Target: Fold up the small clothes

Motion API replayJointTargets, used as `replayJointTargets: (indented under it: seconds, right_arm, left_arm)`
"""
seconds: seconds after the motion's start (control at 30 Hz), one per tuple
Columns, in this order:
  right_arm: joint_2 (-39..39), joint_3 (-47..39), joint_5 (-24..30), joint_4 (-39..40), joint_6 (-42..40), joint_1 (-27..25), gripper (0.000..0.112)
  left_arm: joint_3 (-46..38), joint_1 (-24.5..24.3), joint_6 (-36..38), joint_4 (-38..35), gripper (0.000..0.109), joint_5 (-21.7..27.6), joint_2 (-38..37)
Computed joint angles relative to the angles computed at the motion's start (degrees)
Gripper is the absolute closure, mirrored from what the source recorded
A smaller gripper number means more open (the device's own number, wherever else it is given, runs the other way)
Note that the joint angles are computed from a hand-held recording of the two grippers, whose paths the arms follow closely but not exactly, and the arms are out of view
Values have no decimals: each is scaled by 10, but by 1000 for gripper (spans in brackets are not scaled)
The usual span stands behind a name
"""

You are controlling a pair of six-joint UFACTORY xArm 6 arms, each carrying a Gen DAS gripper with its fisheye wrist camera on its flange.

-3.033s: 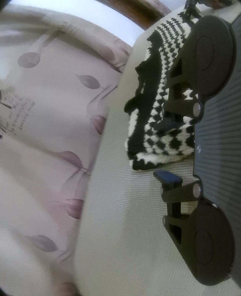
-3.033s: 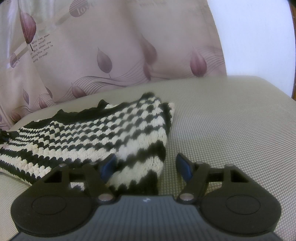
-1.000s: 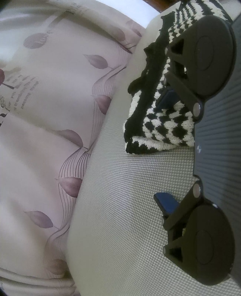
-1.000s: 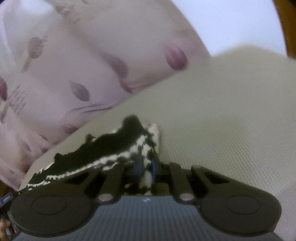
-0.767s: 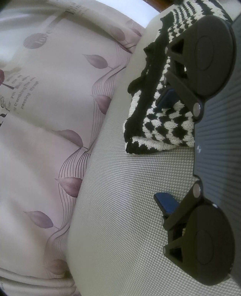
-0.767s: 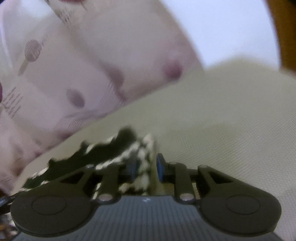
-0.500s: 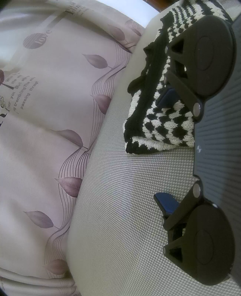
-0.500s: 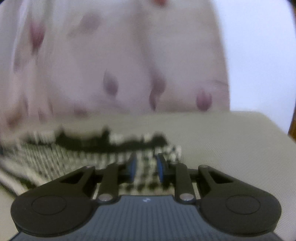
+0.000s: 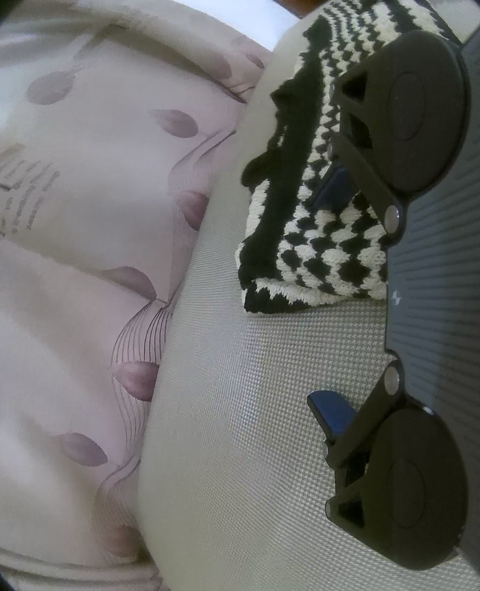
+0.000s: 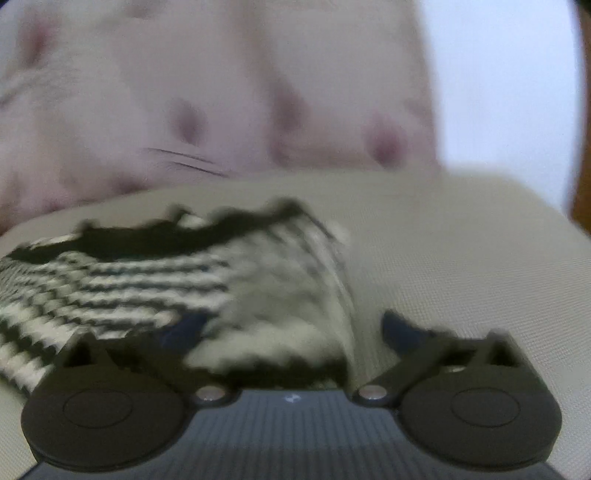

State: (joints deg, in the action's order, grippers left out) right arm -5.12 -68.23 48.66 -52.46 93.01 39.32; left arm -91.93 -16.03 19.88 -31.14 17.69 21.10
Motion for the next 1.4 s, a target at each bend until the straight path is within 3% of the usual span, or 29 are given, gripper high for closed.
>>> replayJointTargets:
  seconds: [0.1,0.63,0.93,1.17,1.23,1.3,1.4]
  right_arm:
    - [-13,22,-39,-8,19,-13,9]
    - [-10,22,-48,-12,5,-14,9]
    - [-12,27,-56,-21,10,-16,9]
    - [-15,32,-63,-25,14,-18,9]
    - [-16,32,-64,-26,15,-18,9]
    - [-16,33,-64,-27,15,-18,9]
    - [-15,32,-64,-29,14,-18,9]
  left_arm:
    - [-3,0,-6,17,8,6,2]
    - [-15,1,-48,83,6,21,6]
    - [-63,4,-26,91,6,69,30]
    - [-127,7,54,43,28,130,61]
    - [-136,5,75,29,42,137,66]
    - [-149,4,89,10,65,154,70]
    - [-177,8,84,-20,80,191,83]
